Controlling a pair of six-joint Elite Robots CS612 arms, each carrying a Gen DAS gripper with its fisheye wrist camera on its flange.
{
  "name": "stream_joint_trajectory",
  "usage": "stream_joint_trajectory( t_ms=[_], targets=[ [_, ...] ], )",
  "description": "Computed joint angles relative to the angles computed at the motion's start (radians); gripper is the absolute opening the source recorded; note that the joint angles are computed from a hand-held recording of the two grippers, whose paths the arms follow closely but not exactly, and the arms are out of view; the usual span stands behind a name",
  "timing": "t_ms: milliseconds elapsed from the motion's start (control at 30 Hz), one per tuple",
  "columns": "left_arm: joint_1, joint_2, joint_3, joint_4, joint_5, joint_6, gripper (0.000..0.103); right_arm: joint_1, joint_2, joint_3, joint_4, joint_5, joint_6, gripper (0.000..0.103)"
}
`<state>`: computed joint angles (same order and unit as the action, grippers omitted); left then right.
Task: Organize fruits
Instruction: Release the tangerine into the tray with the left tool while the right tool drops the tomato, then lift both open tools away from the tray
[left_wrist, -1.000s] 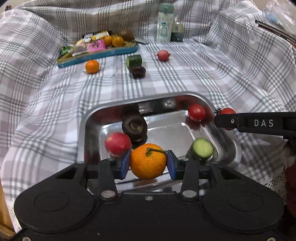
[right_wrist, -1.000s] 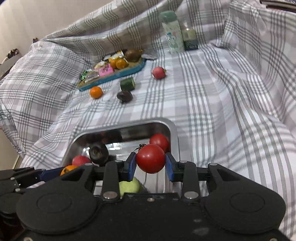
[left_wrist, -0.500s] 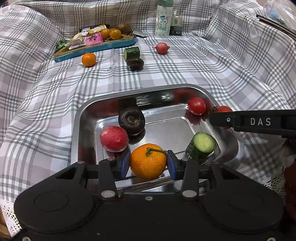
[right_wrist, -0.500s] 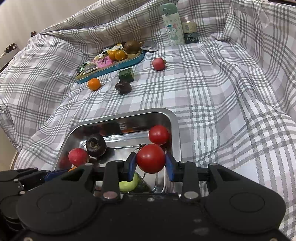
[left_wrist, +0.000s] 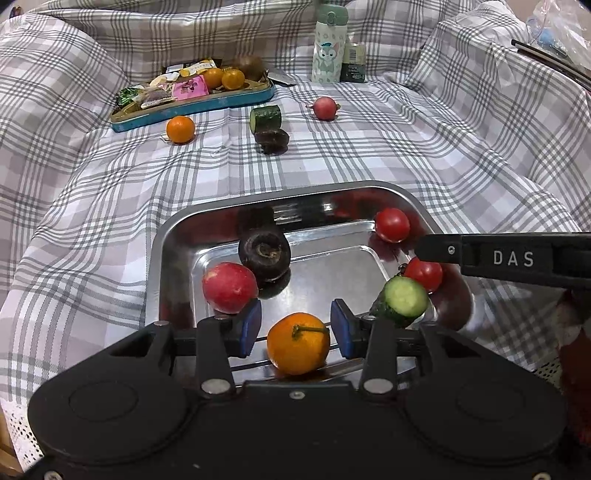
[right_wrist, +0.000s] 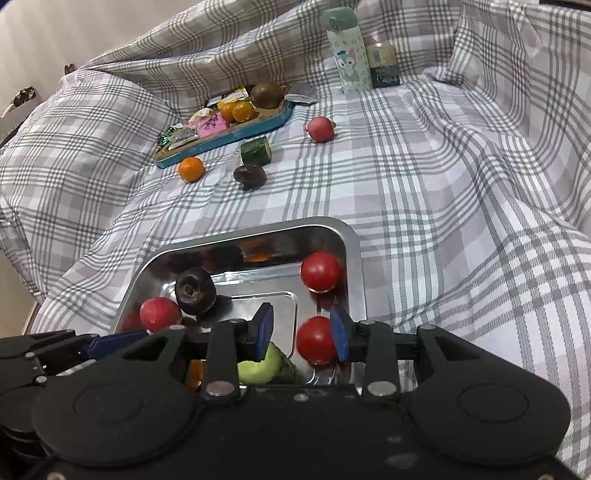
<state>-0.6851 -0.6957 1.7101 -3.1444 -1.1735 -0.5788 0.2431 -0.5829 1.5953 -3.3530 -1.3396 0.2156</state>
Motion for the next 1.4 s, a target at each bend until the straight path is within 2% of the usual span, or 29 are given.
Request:
stream_joint_trajectory(
  t_ms=[467, 700, 833, 1233, 1400],
  targets=[
    [0.010, -0.005, 0.000, -0.020, 0.026, -0.034, 0.050, 0.000, 0.005, -0.010, -0.030, -0.011, -0.017, 0.037],
    [0.021, 0.001, -0.018, -0.023, 0.046, -0.014, 0.050, 0.002, 0.014, -0.032, -0.040, -0.025, -0.035, 0.037],
    [0.028, 0.009, -0.037, -0.042, 0.083, 0.017, 0.050, 0.003, 0.021, -0.052, -0.043, -0.025, -0.053, 0.037],
    [0.070, 0.057, -0.138, -0.040, 0.131, 0.082, 0.050, 0.013, 0.066, -0.165, -0.057, -0.049, -0.141, 0.037],
    [0.102, 0.081, -0.191, -0.009, 0.126, 0.062, 0.050, 0.013, 0.092, -0.236, -0.016, -0.037, -0.168, 0.037]
  ],
)
